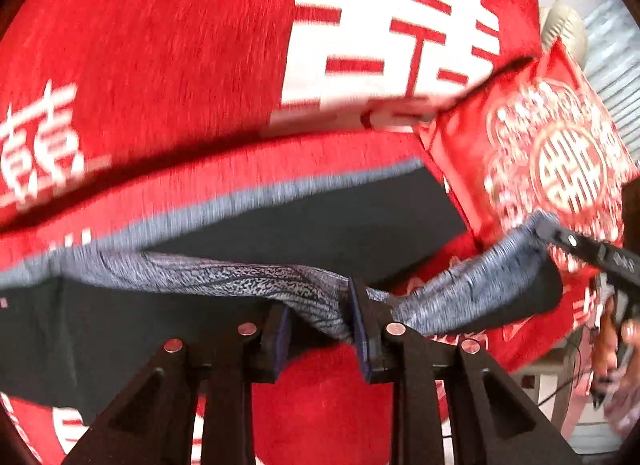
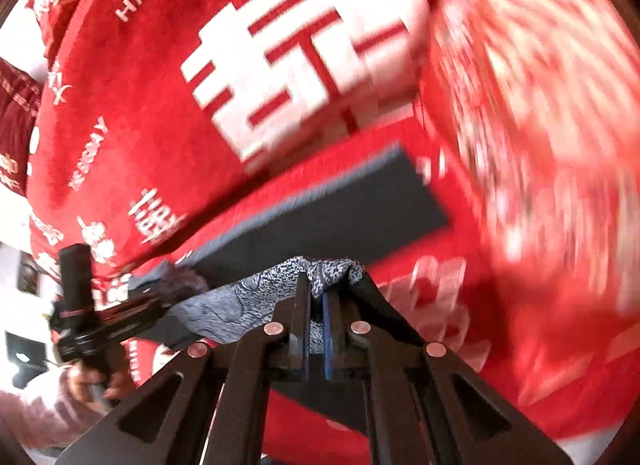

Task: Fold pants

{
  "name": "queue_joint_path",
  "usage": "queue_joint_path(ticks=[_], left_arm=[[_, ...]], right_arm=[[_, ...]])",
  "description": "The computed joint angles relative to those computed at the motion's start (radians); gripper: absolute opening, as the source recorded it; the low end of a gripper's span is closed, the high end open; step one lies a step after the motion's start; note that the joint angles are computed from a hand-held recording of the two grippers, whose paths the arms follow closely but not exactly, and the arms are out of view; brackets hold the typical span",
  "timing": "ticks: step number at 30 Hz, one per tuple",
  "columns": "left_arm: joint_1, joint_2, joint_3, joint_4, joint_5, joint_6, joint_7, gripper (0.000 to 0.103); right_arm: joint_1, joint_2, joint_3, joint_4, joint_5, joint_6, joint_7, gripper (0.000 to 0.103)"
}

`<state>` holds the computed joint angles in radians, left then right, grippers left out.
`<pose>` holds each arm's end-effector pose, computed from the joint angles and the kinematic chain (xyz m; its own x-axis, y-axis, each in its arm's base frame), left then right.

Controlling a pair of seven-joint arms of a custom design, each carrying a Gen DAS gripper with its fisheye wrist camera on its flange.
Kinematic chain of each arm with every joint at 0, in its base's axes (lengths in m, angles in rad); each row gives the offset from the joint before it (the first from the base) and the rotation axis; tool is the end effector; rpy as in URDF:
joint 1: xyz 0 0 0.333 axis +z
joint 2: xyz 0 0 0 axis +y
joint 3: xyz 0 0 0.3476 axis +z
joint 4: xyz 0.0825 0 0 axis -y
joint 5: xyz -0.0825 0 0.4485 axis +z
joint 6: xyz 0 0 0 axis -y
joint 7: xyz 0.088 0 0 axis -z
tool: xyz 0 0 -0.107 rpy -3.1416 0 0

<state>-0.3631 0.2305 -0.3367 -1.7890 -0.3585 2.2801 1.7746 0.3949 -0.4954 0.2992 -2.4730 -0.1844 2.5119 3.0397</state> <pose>0.5488 -0.4526 0.4622 -0.6354 -0.6951 0.3364 -0.7721 0.5663 -0.2883 0.3667 0.3196 0.5178 -0.4835 -0.7670 -0.4218 -0.6949 0.6294 -0.3478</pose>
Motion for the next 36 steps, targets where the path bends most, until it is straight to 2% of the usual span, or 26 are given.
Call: queue_joint_path(ticks=[1, 2, 4, 6, 8, 9, 10, 12, 14, 16, 17, 19, 20, 22, 24, 27, 31, 34, 35, 36], left_arm=[[-0.007, 0.021, 0.007, 0.027, 0.024, 0.006, -0.020, 0.040], [-0.019, 0.026, 0.018, 0.031, 0.069, 0.046, -0.051, 0.063], [-0.038, 0.019, 0.039, 0.015, 0.166, 0.137, -0.110, 0.081], [-0.036, 0.025, 0.044, 0.014, 0.213, 0.153, -0.133, 0.081], [-0.042, 0.047, 0.061, 0.022, 0.283, 0.135, -0.192, 0.081], [-0.051, 0.064, 0.072, 0.027, 0.329, 0.118, -0.232, 0.081], [-0.066, 0.085, 0.090, 0.027, 0.395, 0.096, -0.282, 0.081], [-0.085, 0.112, 0.109, 0.025, 0.493, 0.060, -0.355, 0.081], [-0.087, 0.137, 0.115, 0.015, 0.543, 0.013, -0.399, 0.081], [-0.078, 0.143, 0.108, -0.003, 0.554, 0.007, -0.416, 0.082], [-0.070, 0.130, 0.105, -0.033, 0.552, 0.052, -0.432, 0.084], [-0.073, 0.129, 0.107, -0.035, 0.579, 0.053, -0.463, 0.087], [-0.072, 0.132, 0.106, -0.032, 0.584, 0.050, -0.471, 0.087], [-0.071, 0.137, 0.104, -0.026, 0.594, 0.047, -0.482, 0.087], [-0.070, 0.137, 0.101, -0.029, 0.607, 0.056, -0.480, 0.087], [-0.063, 0.135, 0.099, -0.040, 0.608, 0.078, -0.481, 0.087], [-0.047, 0.111, 0.097, -0.083, 0.582, 0.110, -0.501, 0.087], [-0.038, 0.095, 0.098, -0.115, 0.571, 0.142, -0.523, 0.087], [-0.035, 0.089, 0.098, -0.126, 0.569, 0.154, -0.530, 0.087], [-0.034, 0.083, 0.098, -0.138, 0.568, 0.165, -0.536, 0.087]], right_arm=[[0.001, 0.038, -0.047, 0.023, 0.006, -0.007, -0.080, 0.005], [-0.005, 0.073, -0.071, 0.050, 0.011, -0.030, -0.131, 0.005], [-0.017, 0.135, -0.105, 0.087, 0.029, -0.056, -0.206, 0.007], [-0.030, 0.197, -0.135, 0.111, 0.052, -0.064, -0.274, 0.009], [-0.037, 0.243, -0.159, 0.121, 0.100, -0.067, -0.315, 0.009], [-0.043, 0.266, -0.165, 0.134, 0.114, -0.091, -0.330, 0.017], [-0.050, 0.283, -0.161, 0.150, 0.104, -0.125, -0.330, 0.043], [-0.065, 0.307, -0.141, 0.187, 0.019, -0.157, -0.295, 0.072], [-0.067, 0.284, -0.120, 0.193, -0.064, -0.150, -0.251, 0.072], [-0.058, 0.240, -0.101, 0.170, -0.095, -0.120, -0.199, 0.072], [-0.052, 0.216, -0.090, 0.147, -0.091, -0.101, -0.155, 0.072], [-0.026, 0.189, -0.085, 0.100, -0.025, -0.071, -0.105, 0.072], [-0.015, 0.194, -0.097, 0.093, 0.008, -0.063, -0.127, 0.072], [0.010, 0.251, -0.125, 0.118, 0.068, -0.063, -0.247, 0.069], [0.023, 0.317, -0.157, 0.151, 0.128, 0.011, -0.403, 0.068], [0.039, 0.459, -0.186, 0.277, 0.274, 0.036, -0.733, 0.066], [0.028, 0.667, -0.157, 0.517, 0.318, -0.070, -1.068, 0.065], [0.029, 0.763, -0.143, 0.632, 0.316, -0.139, -1.183, 0.064], [0.030, 0.801, -0.140, 0.677, 0.315, -0.179, -1.214, 0.064], [0.032, 0.838, -0.140, 0.723, 0.310, -0.239, -1.232, 0.060]])
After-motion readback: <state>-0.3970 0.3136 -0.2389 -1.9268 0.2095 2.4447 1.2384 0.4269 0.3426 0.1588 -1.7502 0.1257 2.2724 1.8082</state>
